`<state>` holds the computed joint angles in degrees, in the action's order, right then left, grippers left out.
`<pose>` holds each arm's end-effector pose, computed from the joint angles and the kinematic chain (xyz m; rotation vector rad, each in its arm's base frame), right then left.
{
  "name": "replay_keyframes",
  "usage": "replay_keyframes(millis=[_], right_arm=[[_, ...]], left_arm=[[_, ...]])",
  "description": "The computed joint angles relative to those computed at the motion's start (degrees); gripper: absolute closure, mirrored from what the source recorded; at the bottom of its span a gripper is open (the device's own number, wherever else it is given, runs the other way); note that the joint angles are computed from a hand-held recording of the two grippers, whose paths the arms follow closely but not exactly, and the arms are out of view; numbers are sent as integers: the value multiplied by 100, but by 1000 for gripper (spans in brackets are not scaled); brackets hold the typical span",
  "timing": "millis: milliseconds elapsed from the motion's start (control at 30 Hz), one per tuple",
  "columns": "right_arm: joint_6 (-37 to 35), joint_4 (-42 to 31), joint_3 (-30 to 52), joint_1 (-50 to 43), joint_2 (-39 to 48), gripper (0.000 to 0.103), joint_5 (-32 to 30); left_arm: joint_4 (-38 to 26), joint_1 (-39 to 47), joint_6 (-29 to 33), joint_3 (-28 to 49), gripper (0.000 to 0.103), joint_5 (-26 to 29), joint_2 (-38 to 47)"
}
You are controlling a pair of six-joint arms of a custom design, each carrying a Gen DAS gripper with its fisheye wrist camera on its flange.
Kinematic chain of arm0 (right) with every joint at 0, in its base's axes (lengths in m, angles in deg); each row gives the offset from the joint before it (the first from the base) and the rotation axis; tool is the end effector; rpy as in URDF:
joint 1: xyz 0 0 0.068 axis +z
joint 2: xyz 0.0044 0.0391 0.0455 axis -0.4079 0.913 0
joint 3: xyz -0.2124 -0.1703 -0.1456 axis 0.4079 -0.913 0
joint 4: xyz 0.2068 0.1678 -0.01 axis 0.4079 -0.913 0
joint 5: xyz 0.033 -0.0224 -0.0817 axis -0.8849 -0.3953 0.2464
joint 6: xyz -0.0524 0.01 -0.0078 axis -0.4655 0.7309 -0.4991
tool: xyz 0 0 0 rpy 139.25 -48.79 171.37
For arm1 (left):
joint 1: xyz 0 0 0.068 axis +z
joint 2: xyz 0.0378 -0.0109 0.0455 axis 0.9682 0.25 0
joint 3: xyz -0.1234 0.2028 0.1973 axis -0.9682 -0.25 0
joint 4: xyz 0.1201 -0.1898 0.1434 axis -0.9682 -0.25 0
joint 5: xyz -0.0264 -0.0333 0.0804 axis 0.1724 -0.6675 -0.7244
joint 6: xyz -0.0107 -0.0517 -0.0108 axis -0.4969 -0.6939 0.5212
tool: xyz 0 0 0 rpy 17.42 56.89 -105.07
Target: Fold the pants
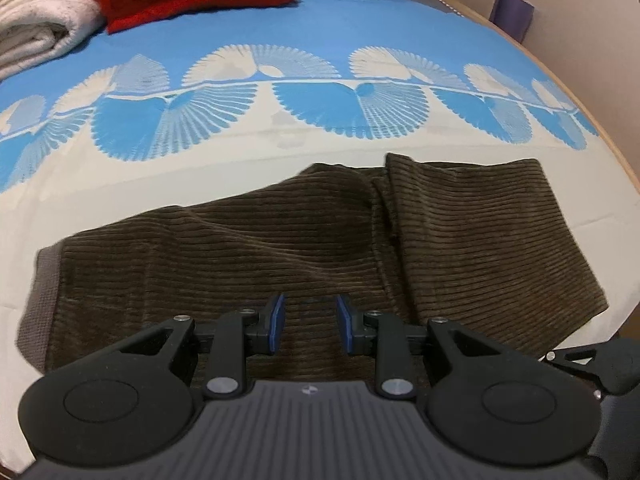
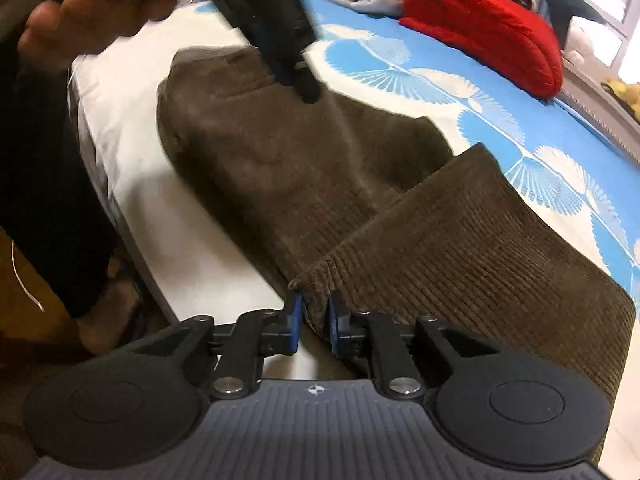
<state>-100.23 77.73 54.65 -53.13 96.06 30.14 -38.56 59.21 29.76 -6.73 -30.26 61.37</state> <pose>0.1209 -0.0476 0.1156 -0.7208 2.4186 0.1425 0.3307 -0.1036 0.1655 0.6405 2.5932 -0.2892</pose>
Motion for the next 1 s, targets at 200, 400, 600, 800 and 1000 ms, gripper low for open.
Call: replay_keyframes(millis=[200,400,600,800,1000], right_arm=[[120,-1380,898,-1732,171,50,-1047],[1606,-763,1447,-3492,728,47,-1081],[2898,-19,1737,-3960,1812,40,113],[2998,426,1596,-4026,2258,33,504],[2954,385,1888,-4192,2859,27,419]], left_arm=[[-118,-29,-562,581,72,983,429],[-224,-198,-1076,1468,65,1397,1238],[-103,-419,-1499,2169,65,1369,2159],[-132,-559,-1821,2654,65,1172,2782],[54,-774,-1760,2703,56,835,2955]])
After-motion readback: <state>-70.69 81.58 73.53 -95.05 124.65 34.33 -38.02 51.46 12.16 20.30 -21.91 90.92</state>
